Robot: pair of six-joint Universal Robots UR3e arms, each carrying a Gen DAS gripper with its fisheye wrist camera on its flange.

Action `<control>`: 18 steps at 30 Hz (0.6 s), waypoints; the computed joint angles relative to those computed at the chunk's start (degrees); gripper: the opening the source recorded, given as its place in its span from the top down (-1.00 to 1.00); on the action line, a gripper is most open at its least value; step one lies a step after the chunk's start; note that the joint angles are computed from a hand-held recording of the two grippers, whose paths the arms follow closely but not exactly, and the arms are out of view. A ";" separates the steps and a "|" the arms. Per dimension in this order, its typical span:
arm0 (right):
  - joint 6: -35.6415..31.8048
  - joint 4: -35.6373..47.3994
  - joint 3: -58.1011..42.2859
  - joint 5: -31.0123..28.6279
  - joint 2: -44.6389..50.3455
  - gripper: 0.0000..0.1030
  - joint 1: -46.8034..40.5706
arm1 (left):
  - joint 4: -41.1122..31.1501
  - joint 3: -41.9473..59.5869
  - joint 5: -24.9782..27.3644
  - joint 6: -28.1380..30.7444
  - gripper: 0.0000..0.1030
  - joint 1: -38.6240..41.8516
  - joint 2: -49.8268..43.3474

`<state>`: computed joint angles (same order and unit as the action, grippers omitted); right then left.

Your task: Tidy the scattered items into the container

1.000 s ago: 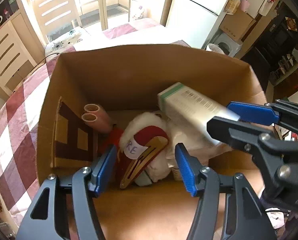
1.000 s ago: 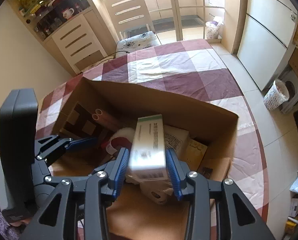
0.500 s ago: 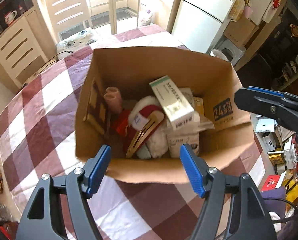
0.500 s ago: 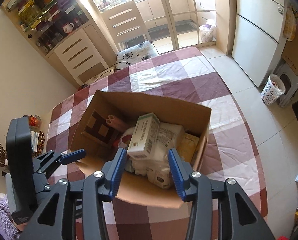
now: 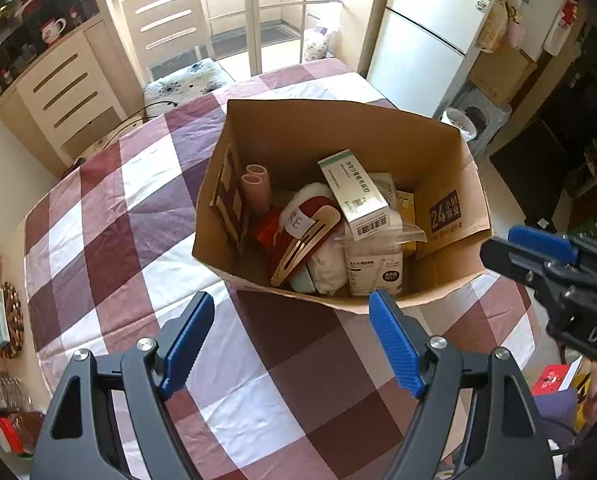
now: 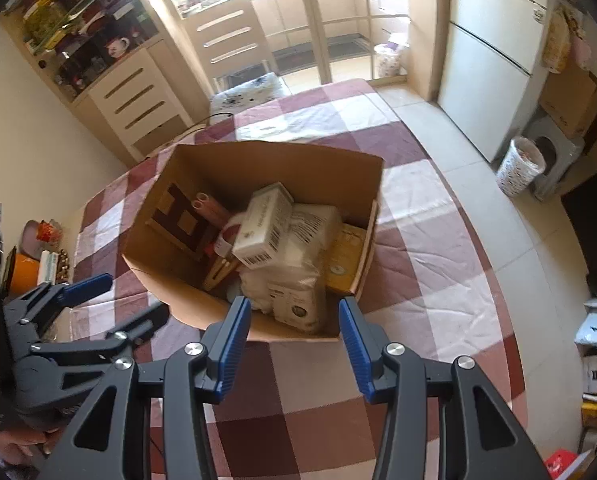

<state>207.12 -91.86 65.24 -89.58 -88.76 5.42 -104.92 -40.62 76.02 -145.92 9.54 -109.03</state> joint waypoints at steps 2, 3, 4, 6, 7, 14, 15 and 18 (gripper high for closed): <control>1.42 0.99 -0.35 -1.62 0.31 0.09 1.18 | -0.42 0.43 0.15 -0.40 -0.57 0.10 0.09; 1.80 1.21 -0.44 -2.00 0.51 0.09 1.57 | -0.83 0.99 0.38 -0.58 -0.57 0.06 -0.06; 2.36 1.27 -0.46 -2.51 0.75 0.09 2.21 | -1.01 1.29 0.57 -0.82 -0.57 -0.03 -0.18; 3.40 1.21 -0.56 -3.29 1.22 0.09 3.28 | -1.44 2.18 0.78 -1.17 -0.57 -0.19 -0.57; 3.98 1.40 -0.84 -3.61 1.67 0.09 3.77 | -1.43 2.50 1.08 -1.30 -0.57 -0.38 -0.76; 6.02 2.72 -3.33 -6.04 4.51 0.09 5.53 | -1.35 4.55 2.95 -2.38 -0.58 -1.42 -2.44; 6.06 2.78 -3.56 -6.09 4.71 0.09 5.49 | -1.37 4.83 3.21 -2.55 -0.58 -1.60 -2.76; 6.36 2.98 -4.15 -6.47 5.23 0.09 5.54 | -1.57 5.79 3.65 -3.09 -0.58 -2.10 -3.68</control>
